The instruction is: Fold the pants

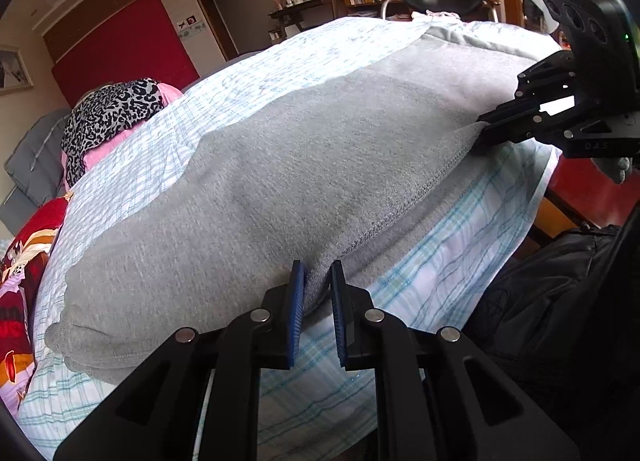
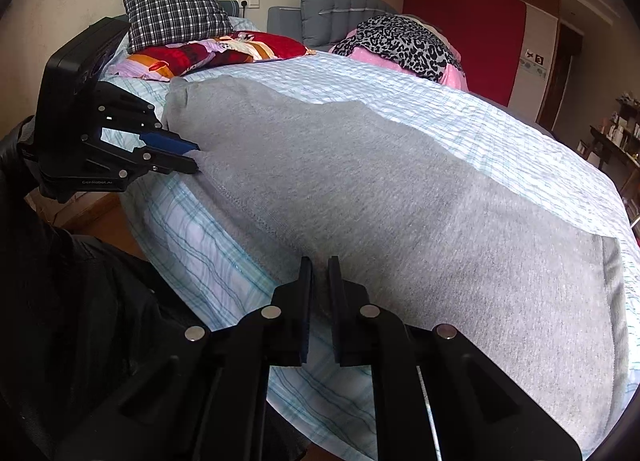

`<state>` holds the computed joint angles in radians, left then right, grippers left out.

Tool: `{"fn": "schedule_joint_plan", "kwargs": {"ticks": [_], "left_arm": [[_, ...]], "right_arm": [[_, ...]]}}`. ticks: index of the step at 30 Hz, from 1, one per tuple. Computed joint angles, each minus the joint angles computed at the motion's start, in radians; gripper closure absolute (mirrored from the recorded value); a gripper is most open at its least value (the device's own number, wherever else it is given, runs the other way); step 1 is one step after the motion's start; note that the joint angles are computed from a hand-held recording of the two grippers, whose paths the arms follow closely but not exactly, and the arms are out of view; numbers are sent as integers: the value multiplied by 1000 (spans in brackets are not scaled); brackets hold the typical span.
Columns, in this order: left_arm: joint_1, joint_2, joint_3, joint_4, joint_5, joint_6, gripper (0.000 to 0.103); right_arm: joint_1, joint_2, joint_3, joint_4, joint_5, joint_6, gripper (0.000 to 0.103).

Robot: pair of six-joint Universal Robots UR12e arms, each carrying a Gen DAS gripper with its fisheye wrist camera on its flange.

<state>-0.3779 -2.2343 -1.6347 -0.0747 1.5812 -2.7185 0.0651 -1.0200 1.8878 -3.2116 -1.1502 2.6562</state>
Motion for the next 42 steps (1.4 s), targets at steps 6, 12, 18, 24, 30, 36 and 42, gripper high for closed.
{"fn": "schedule_joint_plan", "kwargs": {"ticks": [6, 12, 18, 24, 30, 36, 42], "left_arm": [[11, -9, 14, -41, -40, -19, 89], [38, 17, 15, -64, -150, -57, 30], [47, 17, 46, -42, -229, -131, 30], [29, -44, 130, -85, -247, -170, 30], [4, -87, 163, -127, -191, -134, 27], [-2, -70, 188, -208, -200, -123, 27], [-37, -107, 264, -187, -274, -78, 27]], "right_arm": [[-10, 3, -5, 27, 35, 14, 92], [-53, -14, 16, -15, 159, 94, 57], [-98, -2, 32, -174, 91, 335, 57], [-111, 12, 53, -249, -173, 473, 57], [-161, 36, 87, -338, -154, 582, 68], [-200, 24, 143, -507, -162, 745, 65], [-231, 2, 214, -598, -291, 884, 57]]}}
